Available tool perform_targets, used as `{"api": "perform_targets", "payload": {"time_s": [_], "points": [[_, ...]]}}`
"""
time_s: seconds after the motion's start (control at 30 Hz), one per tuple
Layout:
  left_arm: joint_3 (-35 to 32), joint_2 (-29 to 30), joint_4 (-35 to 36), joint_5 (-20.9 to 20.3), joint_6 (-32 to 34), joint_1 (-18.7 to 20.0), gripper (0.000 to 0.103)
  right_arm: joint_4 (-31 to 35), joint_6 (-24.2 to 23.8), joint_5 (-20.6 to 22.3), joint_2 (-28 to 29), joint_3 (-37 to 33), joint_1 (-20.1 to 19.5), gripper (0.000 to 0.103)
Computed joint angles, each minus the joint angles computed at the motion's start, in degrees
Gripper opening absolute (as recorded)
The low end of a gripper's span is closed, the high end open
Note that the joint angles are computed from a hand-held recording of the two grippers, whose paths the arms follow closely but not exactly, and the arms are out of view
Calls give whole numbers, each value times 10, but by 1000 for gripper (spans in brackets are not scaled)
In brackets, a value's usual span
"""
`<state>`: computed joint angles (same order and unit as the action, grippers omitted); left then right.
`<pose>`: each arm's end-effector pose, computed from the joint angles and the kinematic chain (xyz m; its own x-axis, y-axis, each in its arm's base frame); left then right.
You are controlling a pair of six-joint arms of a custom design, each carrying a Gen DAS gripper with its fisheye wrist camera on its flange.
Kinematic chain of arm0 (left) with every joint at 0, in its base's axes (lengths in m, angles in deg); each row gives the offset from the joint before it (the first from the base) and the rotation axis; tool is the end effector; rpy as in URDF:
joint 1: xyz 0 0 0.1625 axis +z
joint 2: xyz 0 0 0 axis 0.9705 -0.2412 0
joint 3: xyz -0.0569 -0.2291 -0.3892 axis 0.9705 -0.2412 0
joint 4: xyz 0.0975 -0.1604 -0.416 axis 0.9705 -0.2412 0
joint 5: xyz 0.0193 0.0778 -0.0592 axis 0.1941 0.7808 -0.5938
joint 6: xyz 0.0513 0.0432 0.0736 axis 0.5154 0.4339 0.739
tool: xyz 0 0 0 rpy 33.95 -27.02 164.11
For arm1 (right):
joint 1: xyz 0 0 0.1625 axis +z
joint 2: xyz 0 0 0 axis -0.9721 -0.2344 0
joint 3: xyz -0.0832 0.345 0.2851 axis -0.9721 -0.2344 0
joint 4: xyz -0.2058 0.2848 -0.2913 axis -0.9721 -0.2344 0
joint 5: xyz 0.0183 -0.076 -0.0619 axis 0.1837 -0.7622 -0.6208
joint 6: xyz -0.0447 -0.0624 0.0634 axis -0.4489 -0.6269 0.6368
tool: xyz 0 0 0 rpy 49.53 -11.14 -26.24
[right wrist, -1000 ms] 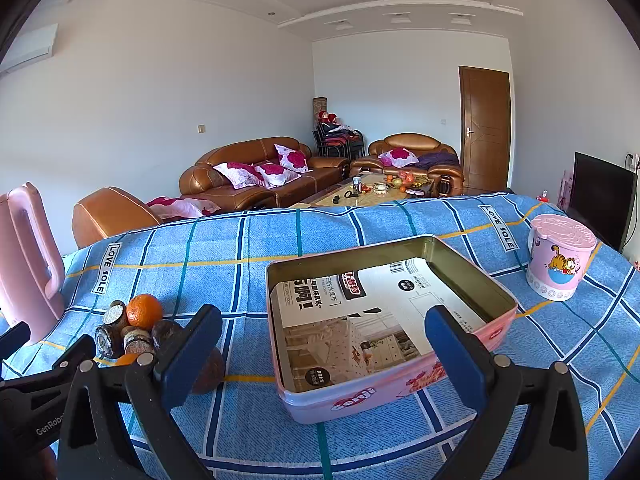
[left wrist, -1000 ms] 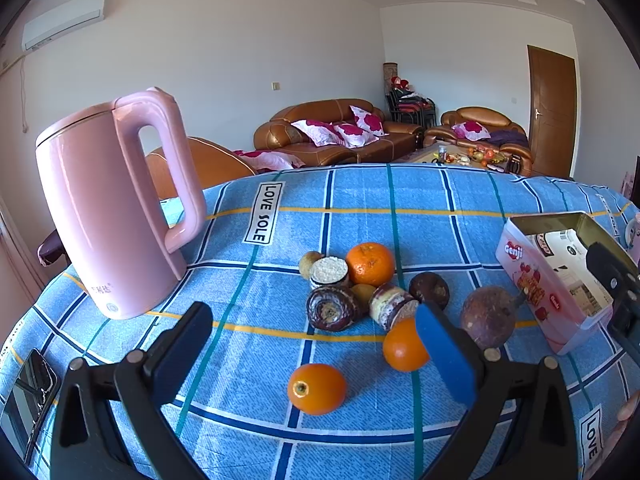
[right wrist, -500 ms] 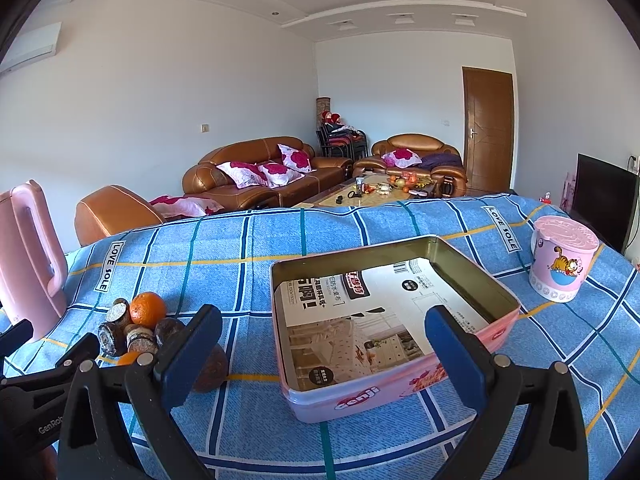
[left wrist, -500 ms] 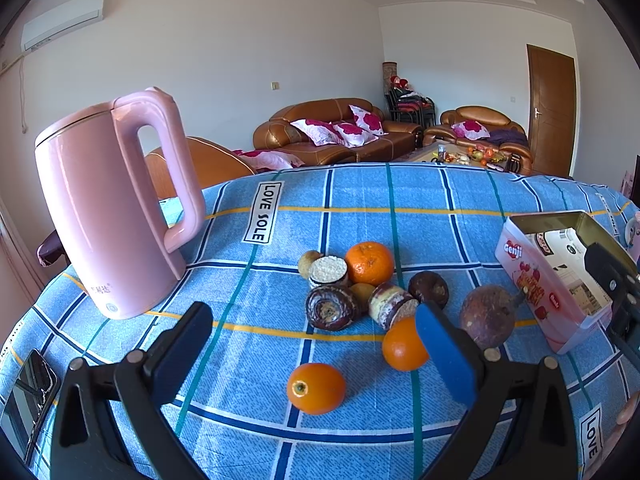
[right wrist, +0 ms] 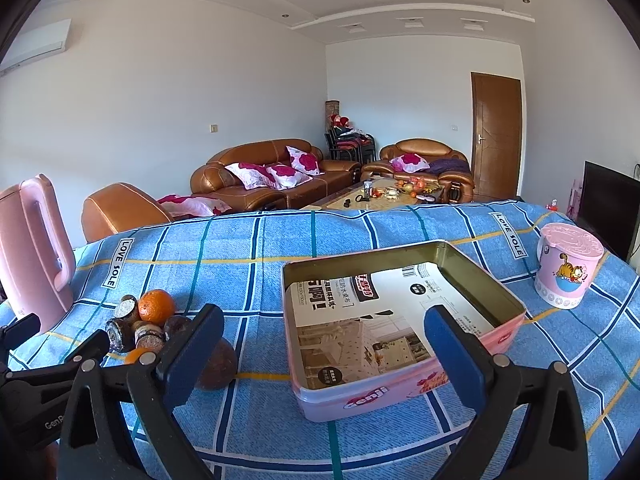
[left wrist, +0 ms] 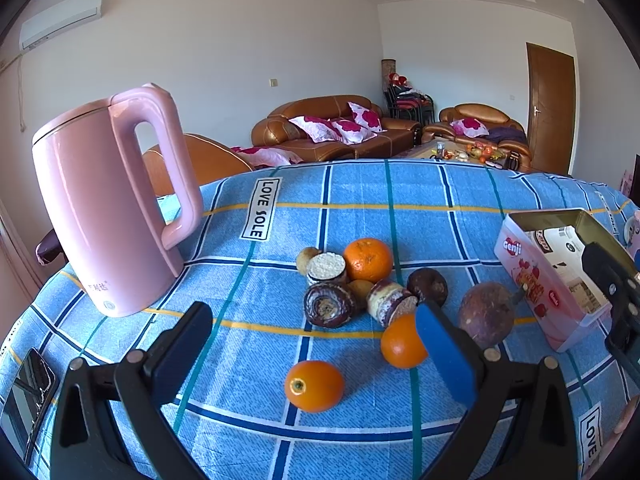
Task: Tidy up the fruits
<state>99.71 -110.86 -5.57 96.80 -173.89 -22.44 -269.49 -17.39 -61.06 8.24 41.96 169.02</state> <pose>-0.1022 -0.5085 0.0294 -0.6401 -0.0757 -0.7646 0.6167 0.5428 -0.5701 0.1124 -0.4810 0.0357 -0.7074 0.1574 0.6891 -0.5905 0.4042 -0.6985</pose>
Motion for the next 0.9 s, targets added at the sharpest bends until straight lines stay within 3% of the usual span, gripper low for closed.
{"api": "perform_targets", "payload": {"time_s": [0.17,0.3,0.37,0.53,0.63,0.77,0.83,0.9], "points": [[-7,0,18,0,-8,4,103,16,2,5,-3,4,-1,86],[-8,-10,-1,-41,30,5,103,42,17,24,-15,16,-7,77],[-14,-20,27,-45,8,12,103,63,18,38,-22,23,-11,76],[-35,-48,191,56,-131,42,102,149,16,84,-42,38,-16,76],[-60,-38,280,102,-184,55,85,215,14,90,-48,31,-12,76],[-78,-21,330,128,-201,61,81,301,-15,51,-42,-2,4,68],[-78,-18,334,143,-187,58,80,341,-28,16,-33,-28,13,68],[-84,-7,342,138,-178,56,80,404,-24,9,-36,-45,12,68]]}}
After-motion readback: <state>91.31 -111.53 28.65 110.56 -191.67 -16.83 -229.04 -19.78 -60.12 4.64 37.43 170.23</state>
